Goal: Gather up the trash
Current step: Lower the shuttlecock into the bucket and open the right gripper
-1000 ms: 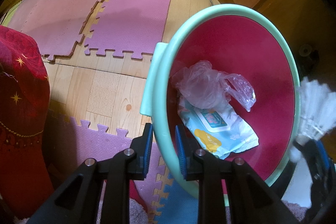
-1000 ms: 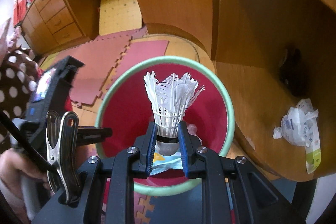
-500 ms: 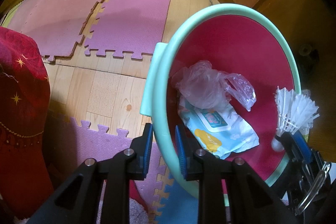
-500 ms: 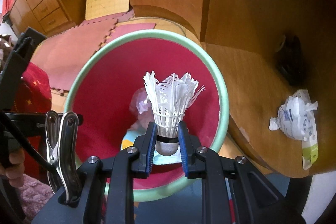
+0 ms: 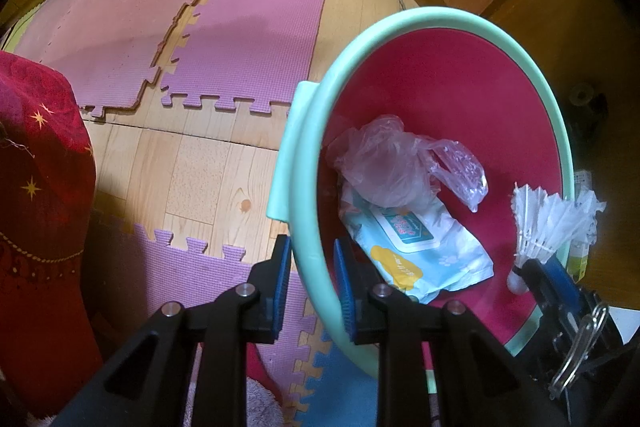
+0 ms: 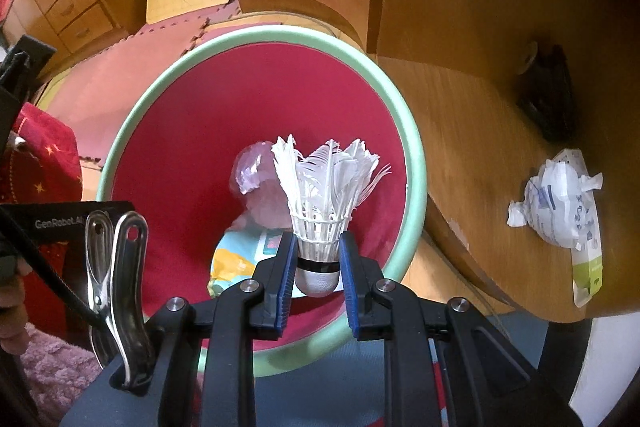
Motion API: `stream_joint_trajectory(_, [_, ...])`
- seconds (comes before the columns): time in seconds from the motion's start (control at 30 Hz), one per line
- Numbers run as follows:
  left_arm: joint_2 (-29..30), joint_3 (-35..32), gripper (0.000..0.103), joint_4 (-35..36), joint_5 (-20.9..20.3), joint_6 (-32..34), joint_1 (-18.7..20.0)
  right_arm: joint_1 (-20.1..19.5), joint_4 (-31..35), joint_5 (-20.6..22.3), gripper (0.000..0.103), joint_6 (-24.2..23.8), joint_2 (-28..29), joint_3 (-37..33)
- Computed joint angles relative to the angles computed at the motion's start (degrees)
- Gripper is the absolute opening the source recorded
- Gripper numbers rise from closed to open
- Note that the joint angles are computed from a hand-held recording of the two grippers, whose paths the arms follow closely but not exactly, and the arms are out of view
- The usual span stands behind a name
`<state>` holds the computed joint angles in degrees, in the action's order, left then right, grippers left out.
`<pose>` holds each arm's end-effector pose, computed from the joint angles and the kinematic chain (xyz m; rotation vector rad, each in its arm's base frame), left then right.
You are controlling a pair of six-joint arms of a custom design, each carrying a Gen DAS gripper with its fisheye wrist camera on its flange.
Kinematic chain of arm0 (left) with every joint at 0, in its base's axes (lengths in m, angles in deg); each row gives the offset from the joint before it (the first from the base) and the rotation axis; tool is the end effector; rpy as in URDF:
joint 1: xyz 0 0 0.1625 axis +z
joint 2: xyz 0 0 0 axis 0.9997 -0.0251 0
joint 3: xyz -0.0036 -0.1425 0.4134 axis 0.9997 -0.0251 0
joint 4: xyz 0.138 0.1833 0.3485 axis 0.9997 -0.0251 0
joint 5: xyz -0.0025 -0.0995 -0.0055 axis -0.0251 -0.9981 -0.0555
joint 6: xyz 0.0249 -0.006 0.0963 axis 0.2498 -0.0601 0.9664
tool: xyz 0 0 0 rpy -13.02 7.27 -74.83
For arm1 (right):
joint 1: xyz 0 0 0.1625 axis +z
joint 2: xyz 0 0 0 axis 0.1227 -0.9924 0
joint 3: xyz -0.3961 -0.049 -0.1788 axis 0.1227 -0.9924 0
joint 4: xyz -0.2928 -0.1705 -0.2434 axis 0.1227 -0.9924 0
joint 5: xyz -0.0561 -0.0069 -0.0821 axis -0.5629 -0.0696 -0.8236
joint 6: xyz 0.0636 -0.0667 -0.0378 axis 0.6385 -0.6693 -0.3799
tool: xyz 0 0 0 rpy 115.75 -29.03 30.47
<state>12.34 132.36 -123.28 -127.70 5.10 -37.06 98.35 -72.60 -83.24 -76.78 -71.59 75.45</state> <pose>-0.2458 -0.6212 0.2462 -0.4340 2.3609 -0.3425 0.2605 -0.6603 0.1647 0.6328 -2.4289 0.2737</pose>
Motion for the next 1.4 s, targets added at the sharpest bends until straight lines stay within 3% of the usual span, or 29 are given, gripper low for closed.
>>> stream_joint_trajectory(0.53, [0.0,-0.1,0.023,0.1,0.0,0.0,0.0,-0.4,2.1,0.3,0.022,1.3,-0.4,-0.3])
stream_joint_trajectory(0.73, [0.1,-0.1,0.023,0.1,0.0,0.0,0.0,-0.1,0.6,-0.1,0.032,0.3,-0.4,0.1])
stream_joint_trajectory(1.1, [0.1,-0.1,0.023,0.1,0.0,0.0,0.0,-0.2,0.4,0.4,0.034,0.3,-0.5,0.3])
stream_joint_trajectory(1.4, [0.1,-0.1,0.023,0.1,0.0,-0.1,0.0,-0.3,1.2,2.0,0.044,0.4,-1.0,0.4])
